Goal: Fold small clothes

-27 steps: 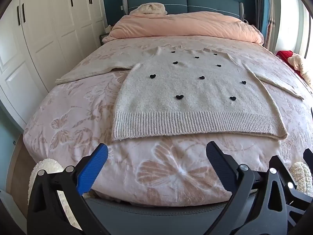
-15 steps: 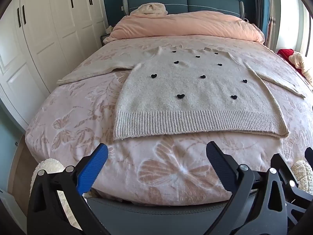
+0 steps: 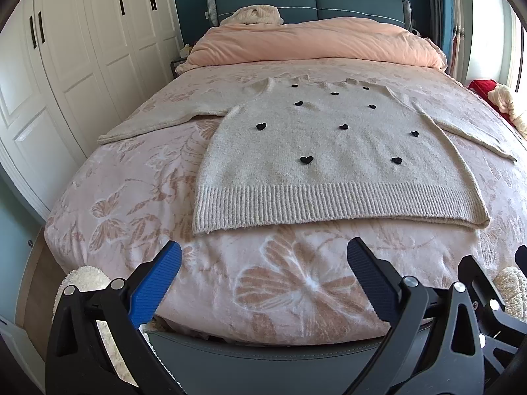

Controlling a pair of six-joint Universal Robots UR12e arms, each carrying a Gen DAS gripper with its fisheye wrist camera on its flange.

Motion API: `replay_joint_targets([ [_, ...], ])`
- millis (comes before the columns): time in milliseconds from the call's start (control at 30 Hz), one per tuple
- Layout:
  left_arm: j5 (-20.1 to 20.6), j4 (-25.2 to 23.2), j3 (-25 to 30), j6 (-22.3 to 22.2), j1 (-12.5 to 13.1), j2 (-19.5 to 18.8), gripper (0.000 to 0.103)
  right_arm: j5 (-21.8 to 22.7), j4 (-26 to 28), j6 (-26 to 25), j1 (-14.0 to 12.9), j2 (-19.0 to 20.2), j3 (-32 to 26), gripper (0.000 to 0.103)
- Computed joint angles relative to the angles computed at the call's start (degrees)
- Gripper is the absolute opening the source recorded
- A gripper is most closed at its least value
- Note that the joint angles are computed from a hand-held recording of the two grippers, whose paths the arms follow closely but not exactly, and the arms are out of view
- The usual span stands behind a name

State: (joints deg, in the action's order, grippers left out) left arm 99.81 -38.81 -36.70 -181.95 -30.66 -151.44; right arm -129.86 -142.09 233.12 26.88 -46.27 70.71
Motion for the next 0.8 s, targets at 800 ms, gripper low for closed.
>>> replay_joint_targets([
  [800, 0.56, 0.40, -0.55, -0.03, 0.04, 0.10, 0.098, 0.18, 0.28, 0.17, -0.09, 0.05, -0.18, 0.098],
])
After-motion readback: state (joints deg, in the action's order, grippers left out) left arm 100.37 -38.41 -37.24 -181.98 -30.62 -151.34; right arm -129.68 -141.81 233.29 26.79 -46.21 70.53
